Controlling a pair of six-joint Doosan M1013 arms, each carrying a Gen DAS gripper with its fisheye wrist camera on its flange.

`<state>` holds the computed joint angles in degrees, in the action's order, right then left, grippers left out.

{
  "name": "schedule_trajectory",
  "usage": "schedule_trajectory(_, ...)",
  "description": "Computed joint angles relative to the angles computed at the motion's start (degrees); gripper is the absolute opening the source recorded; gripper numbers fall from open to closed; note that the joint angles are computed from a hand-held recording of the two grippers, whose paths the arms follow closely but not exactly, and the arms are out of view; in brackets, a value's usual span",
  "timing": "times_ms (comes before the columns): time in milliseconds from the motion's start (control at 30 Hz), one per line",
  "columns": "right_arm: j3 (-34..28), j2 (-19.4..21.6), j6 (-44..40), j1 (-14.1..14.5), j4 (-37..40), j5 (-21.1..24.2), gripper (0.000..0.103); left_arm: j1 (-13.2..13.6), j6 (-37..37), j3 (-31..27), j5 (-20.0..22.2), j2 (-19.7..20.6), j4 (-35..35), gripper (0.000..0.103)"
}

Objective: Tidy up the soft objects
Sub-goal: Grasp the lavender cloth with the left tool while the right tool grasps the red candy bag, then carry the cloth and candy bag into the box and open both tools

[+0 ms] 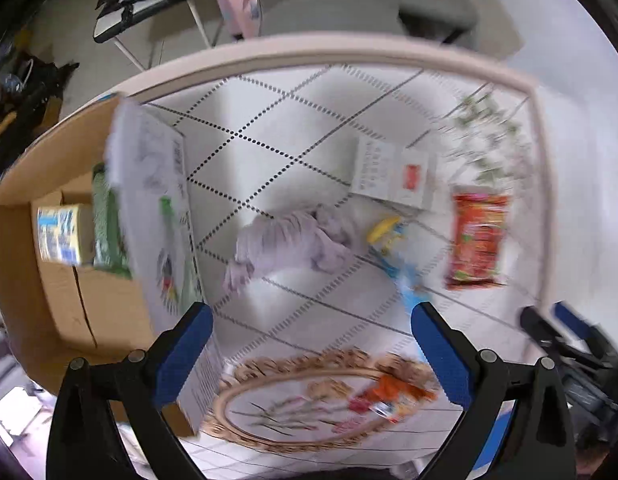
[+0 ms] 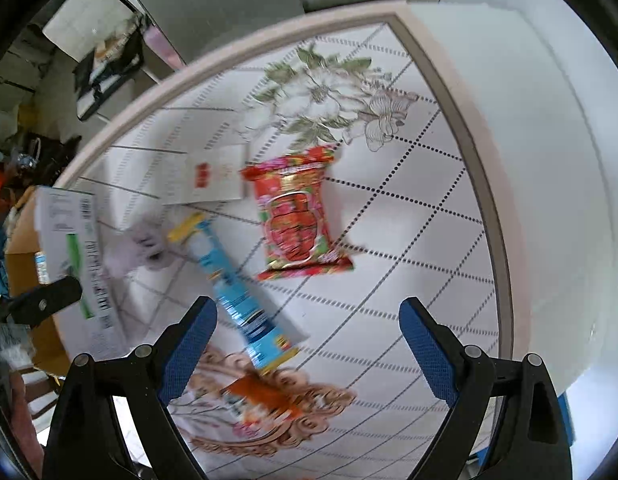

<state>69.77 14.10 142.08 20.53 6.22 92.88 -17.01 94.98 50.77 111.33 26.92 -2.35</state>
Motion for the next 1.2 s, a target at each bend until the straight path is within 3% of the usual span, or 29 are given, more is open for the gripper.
schedule_trajectory(167,0.17,2.2,-4.38,-1.98,1.99,0.04,0.094,-1.46,2.7,-0.64,3.0,4.06,6.44,0.102)
schedule_trajectory(433,1.43,4.57,-6.42,-3.97,6.19,-1.41,0.094,-2.01,1.62,1.41,4.24,5.98,7.51,0.101)
schedule_trajectory(600,3.11,5.22,-4.62,-4.62,8.65,-3.23,0.094,-2.22,1.13,4.89,-0.52,3.91,8.35,0.07)
schedule_trajectory(633,3.47,5.32,-4.25,-4.69,9.31,-3.71,0.093,-2.2,1.09,5.24,-0.97,3.61,8.42,0.06)
schedule_trajectory(767,3.55,6.19,-3.14,-4.06,9.27,-3.63,0.082,-1.03,0.33,6.12,-0.93,2.54,4.99,0.056)
schedule_trajectory(833,2.24,6.9,-2.8,-3.23,6.9,-2.09,0.069,-0.77,0.07,6.49,-1.36,2.1,4.24,0.055)
schedule_trajectory(867,1.99,6.95,-2.78,-3.08,6.85,-2.19,0.055,-0.66,-0.05,6.69,-1.6,1.85,4.21,0.055)
schedule_trajectory(900,1.68,7.08,-2.35,-2.97,6.74,-1.77,0.052,-0.57,-0.12,6.84,-1.81,1.57,4.08,0.055)
schedule_trajectory(1200,2.84,4.21,0.61,-2.31,6.56,-1.96,0.047,0.91,1.51,7.33,-3.16,-2.17,-1.43,0.054)
